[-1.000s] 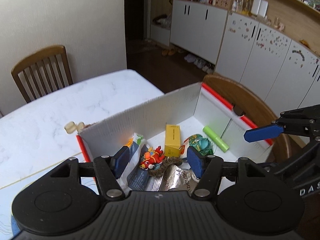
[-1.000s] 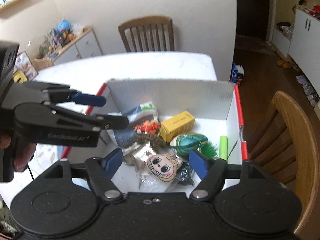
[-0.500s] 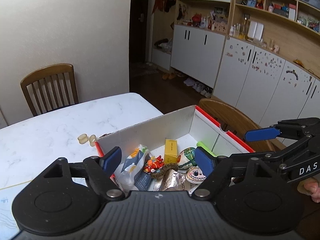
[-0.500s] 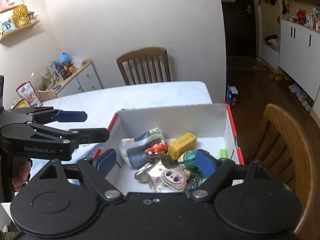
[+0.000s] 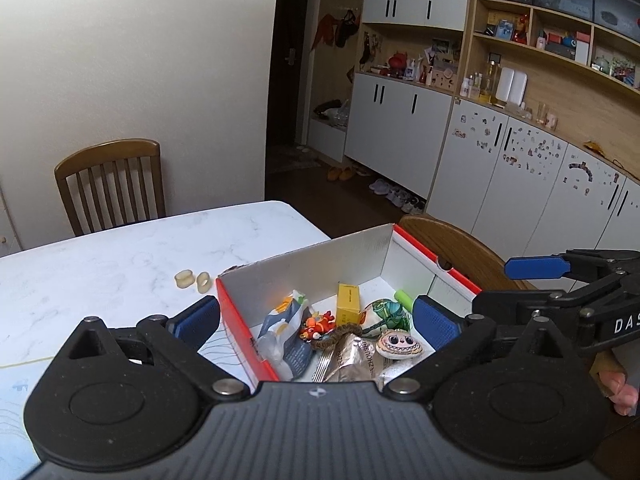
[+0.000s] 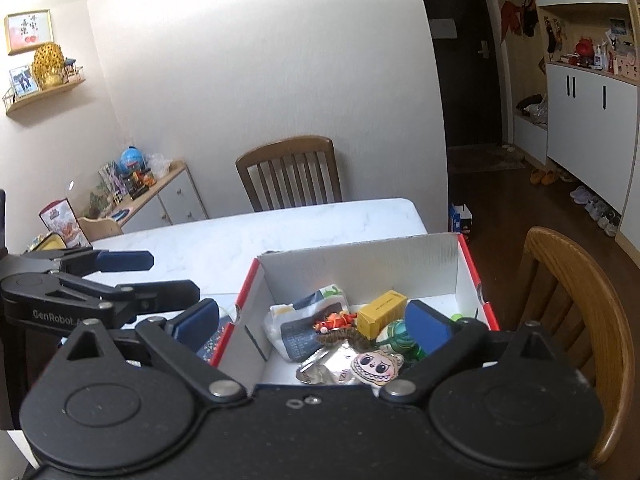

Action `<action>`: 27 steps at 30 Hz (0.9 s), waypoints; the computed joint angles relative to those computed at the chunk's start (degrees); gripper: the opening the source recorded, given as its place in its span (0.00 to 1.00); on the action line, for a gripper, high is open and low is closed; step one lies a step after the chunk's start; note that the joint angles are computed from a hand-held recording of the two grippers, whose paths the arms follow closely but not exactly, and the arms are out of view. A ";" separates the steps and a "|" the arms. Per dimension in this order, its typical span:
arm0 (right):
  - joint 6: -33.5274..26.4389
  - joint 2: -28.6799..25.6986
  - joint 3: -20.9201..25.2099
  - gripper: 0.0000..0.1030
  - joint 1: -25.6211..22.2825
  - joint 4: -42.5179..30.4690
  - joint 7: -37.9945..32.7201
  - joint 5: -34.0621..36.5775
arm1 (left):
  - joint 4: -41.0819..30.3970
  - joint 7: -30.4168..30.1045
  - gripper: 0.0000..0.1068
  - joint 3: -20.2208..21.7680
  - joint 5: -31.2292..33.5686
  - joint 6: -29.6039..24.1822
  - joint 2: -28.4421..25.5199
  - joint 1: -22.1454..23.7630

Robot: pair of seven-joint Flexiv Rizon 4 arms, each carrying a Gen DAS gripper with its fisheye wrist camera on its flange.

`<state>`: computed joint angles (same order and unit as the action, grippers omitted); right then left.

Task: Organize objects

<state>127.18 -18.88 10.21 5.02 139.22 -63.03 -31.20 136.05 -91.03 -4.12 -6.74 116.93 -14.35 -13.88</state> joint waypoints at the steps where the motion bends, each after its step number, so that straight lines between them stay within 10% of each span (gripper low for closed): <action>1: 0.28 0.28 -0.23 0.96 1.05 0.43 -0.90 1.91 | 0.35 -0.50 0.96 -0.27 0.47 0.26 0.12 0.47; 27: -2.88 5.00 -4.56 0.99 26.04 2.55 -20.80 45.32 | 6.53 -6.89 0.96 -1.63 11.21 3.75 2.04 6.14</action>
